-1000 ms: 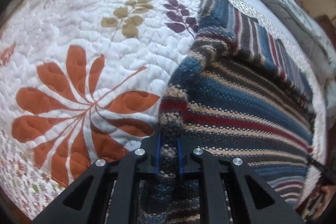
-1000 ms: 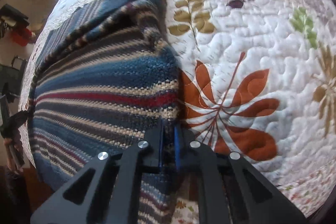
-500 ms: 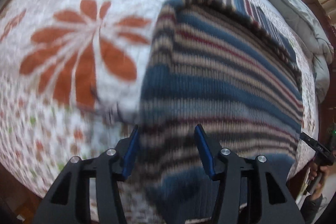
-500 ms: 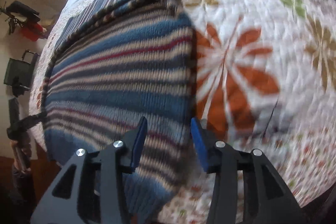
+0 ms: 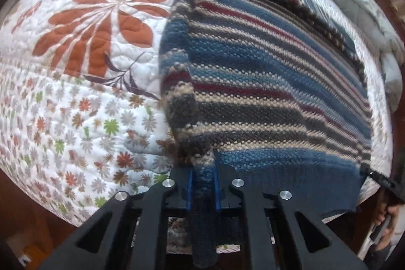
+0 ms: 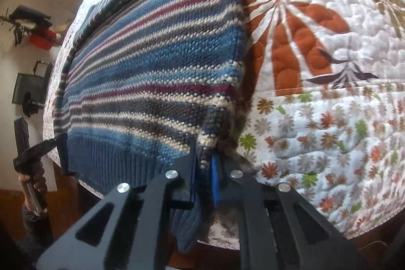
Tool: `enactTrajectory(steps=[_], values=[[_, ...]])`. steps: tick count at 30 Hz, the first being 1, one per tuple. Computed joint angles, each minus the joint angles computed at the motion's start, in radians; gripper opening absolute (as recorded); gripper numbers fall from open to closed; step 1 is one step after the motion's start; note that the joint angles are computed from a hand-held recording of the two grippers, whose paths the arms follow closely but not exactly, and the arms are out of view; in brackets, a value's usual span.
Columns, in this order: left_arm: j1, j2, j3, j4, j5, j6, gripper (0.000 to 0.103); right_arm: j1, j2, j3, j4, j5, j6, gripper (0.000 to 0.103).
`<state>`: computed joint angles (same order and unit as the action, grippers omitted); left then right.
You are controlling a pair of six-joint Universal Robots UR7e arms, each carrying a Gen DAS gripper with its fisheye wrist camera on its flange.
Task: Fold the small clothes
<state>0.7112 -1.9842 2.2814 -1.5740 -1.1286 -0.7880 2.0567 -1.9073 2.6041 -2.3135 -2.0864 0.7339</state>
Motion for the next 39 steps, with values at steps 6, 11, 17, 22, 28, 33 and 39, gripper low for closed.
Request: enactTrajectory(steps=[6,11,17,22,28,33,39], values=[[-0.011,-0.034,0.005,0.095,0.061,-0.022,0.01,0.063,-0.018,-0.04,0.211,-0.091,0.088,0.008],[-0.085,-0.005,0.005,0.142,0.08,-0.05,0.021,0.099,0.052,-0.052,0.207,-0.128,0.124,0.022],[-0.155,-0.055,0.025,0.171,-0.01,-0.091,0.053,0.188,0.103,-0.095,0.29,-0.116,0.21,0.039],[-0.191,-0.137,0.068,0.202,-0.064,-0.14,0.056,0.228,0.115,-0.08,0.277,-0.071,0.253,0.043],[-0.206,-0.164,0.103,0.189,-0.09,-0.145,0.064,0.241,0.099,-0.047,0.256,-0.031,0.291,0.043],[-0.181,-0.153,0.103,0.158,-0.097,-0.142,0.067,0.241,0.11,-0.029,0.193,-0.012,0.288,0.045],[-0.108,-0.11,0.09,0.058,-0.137,-0.099,0.012,0.218,0.142,0.0,0.041,0.044,0.223,0.011]])
